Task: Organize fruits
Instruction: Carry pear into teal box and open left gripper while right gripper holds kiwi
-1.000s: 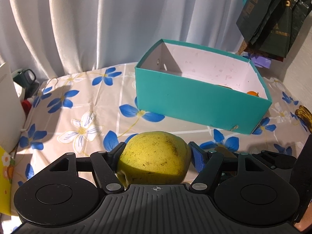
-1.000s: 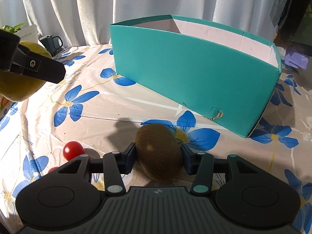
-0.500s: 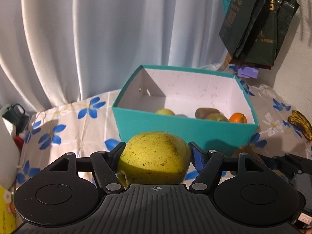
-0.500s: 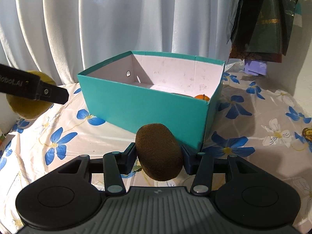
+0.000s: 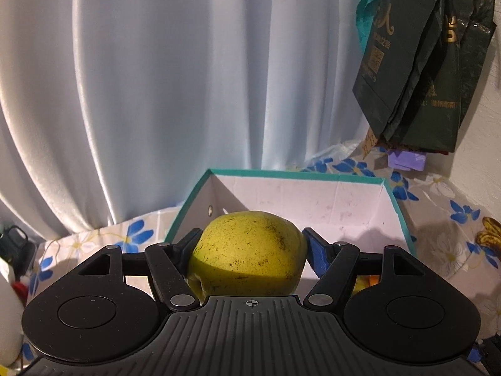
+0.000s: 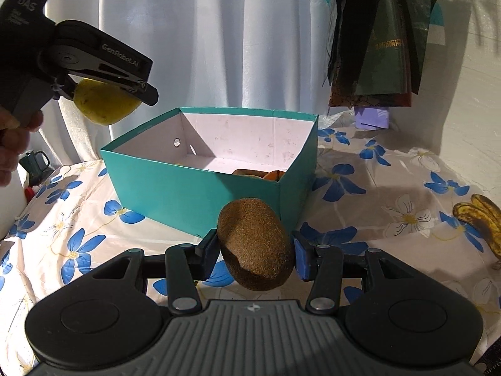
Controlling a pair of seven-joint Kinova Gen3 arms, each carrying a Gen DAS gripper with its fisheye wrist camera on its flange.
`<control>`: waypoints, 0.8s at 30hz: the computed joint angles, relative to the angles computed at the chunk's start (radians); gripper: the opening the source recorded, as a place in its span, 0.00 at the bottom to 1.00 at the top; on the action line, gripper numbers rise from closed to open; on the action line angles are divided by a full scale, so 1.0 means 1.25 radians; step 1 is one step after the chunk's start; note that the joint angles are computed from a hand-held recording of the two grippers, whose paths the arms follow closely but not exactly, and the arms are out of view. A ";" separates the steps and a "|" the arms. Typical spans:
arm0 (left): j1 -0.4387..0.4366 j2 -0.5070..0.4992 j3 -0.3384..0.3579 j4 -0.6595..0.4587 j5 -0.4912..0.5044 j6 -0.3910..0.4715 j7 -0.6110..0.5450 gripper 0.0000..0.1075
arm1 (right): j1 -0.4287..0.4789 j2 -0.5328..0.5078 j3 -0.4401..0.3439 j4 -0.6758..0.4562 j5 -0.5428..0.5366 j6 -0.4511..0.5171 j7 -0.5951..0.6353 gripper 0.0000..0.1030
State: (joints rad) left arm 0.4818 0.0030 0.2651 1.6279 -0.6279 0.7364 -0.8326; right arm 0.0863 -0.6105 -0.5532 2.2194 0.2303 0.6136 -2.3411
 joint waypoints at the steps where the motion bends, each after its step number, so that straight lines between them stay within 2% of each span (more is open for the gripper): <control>1: 0.000 0.011 0.001 -0.006 -0.008 -0.005 0.004 0.69 | 0.002 -0.004 0.001 0.001 -0.001 0.004 -0.002 0.46; 5: 0.011 0.057 -0.018 -0.038 0.011 -0.016 -0.016 0.69 | 0.009 -0.018 0.008 0.005 -0.002 0.015 -0.002 0.46; 10: 0.045 0.103 -0.049 -0.055 -0.006 -0.017 -0.015 0.69 | 0.022 -0.030 0.012 0.010 -0.005 0.023 -0.005 0.46; 17: 0.076 0.141 -0.084 -0.054 0.002 -0.022 -0.021 0.69 | 0.043 -0.039 0.014 0.015 -0.004 0.018 -0.010 0.46; 24: 0.089 0.181 -0.102 -0.077 0.036 0.001 -0.057 0.69 | 0.065 -0.042 0.011 0.012 -0.001 0.008 -0.011 0.46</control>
State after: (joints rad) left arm 0.5926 0.2295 0.1375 1.5313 -0.5830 0.7379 -0.9034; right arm 0.1676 -0.6633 -0.5398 2.2346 0.2295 0.6240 -2.3546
